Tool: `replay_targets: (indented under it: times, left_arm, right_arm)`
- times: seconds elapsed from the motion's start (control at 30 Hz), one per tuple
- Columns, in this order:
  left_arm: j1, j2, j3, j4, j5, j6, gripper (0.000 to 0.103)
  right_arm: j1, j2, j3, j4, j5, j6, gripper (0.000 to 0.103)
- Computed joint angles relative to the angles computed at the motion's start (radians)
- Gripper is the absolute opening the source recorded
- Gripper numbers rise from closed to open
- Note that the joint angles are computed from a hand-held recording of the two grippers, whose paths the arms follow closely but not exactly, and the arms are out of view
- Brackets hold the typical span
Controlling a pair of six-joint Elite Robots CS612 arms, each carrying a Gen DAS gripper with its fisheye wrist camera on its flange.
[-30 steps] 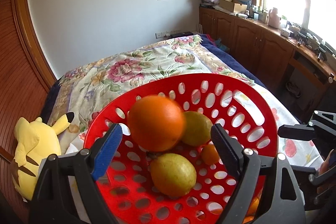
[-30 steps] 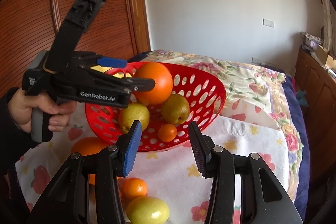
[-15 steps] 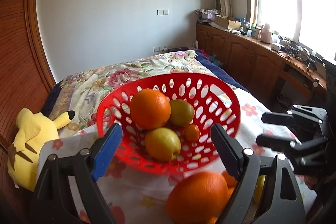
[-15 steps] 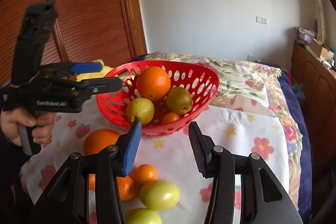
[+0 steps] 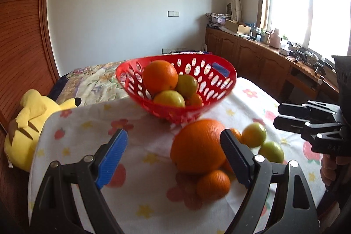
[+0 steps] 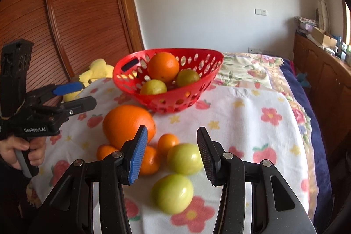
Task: Organize fruits
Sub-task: 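Move both grippers back toward the remaining oranges and green apples, then grasp a green apple with the right gripper while the left gripper grasps an orange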
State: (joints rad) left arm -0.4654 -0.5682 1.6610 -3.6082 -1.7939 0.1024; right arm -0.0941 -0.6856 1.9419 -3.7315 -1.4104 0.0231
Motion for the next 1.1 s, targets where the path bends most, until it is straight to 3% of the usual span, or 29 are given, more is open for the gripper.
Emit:
replay_targets:
  times: [0.43, 1.1]
  left_arm:
    - [-0.010, 0.038, 0.061, -0.125, 0.021, -0.042, 0.087]
    - [-0.019, 0.048, 0.061, -0.143, 0.021, -0.020, 0.087]
  right_arm:
    - [0.049, 0.006, 0.047, -0.032, -0.093, 0.003, 0.047]
    - [0.042, 0.024, 0.030, 0.058, -0.141, 0.054, 0.053]
